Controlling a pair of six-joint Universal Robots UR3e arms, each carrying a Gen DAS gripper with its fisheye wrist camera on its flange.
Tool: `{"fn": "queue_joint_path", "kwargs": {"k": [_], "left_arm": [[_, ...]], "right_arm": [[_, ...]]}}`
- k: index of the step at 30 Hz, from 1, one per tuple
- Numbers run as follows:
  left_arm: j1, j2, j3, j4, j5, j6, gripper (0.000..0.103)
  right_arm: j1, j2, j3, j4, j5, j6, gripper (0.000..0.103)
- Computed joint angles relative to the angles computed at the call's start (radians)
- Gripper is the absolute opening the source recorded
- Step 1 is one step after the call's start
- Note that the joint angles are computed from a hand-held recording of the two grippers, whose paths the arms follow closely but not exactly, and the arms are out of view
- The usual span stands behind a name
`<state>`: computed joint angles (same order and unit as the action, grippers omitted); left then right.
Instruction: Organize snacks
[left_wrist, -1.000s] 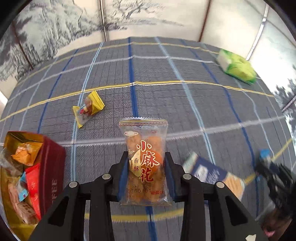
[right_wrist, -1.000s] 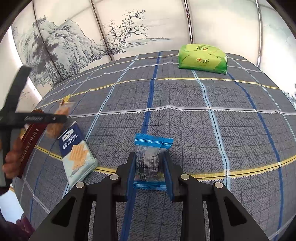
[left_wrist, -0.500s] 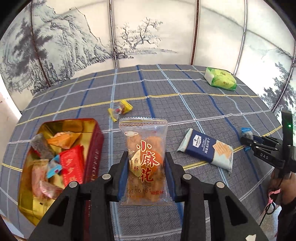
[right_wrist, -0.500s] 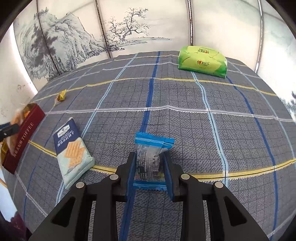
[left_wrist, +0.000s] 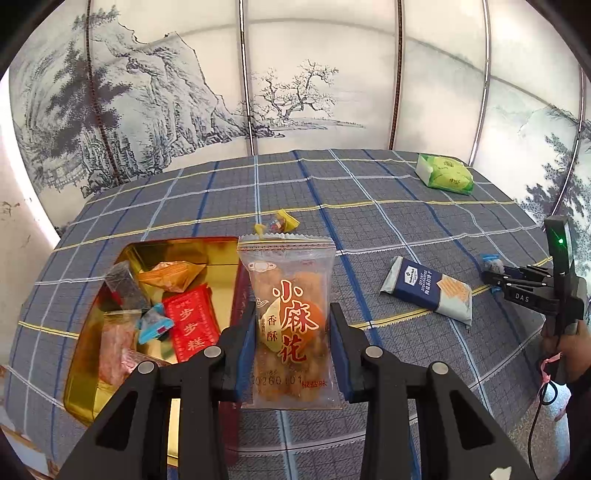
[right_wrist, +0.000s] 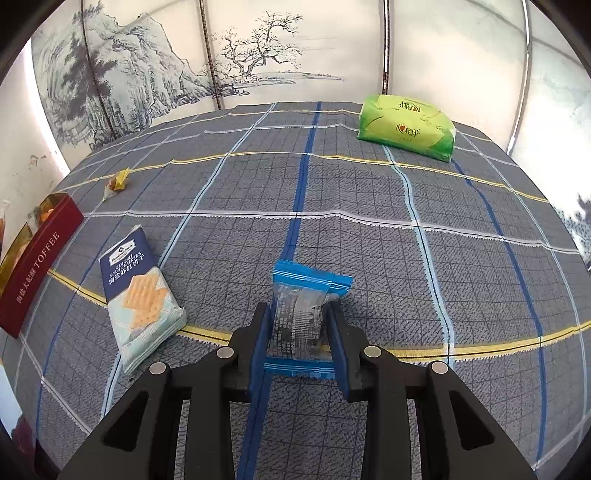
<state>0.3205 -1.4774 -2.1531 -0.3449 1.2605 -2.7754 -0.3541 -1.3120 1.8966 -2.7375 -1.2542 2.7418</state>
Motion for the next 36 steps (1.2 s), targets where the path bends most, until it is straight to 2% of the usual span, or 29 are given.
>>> {"fn": "queue_joint_path", "kwargs": {"k": [6,18,24,36], "left_arm": [[0.066,0.040,-0.017,-0.001,-0.036,0.029,0.033],[0.146,0.009,-0.050,0.042,-0.023,0.074,0.033],[0.185,-0.012,-0.056,0.057,-0.022,0.089,0.033],[0.324,-0.072,-0.030,0.016,-0.055,0.129,0.033]], "right_arm": [[0.018,0.000,0.003,-0.007,-0.021,-0.012,0.040],[0.020,0.004,-0.001,-0.005,-0.020,-0.013,0.042],[0.035,0.006,0.000,-0.013,-0.039,-0.025,0.047],[0.034,0.004,0.000,-0.009,-0.035,-0.023,0.047]]}}
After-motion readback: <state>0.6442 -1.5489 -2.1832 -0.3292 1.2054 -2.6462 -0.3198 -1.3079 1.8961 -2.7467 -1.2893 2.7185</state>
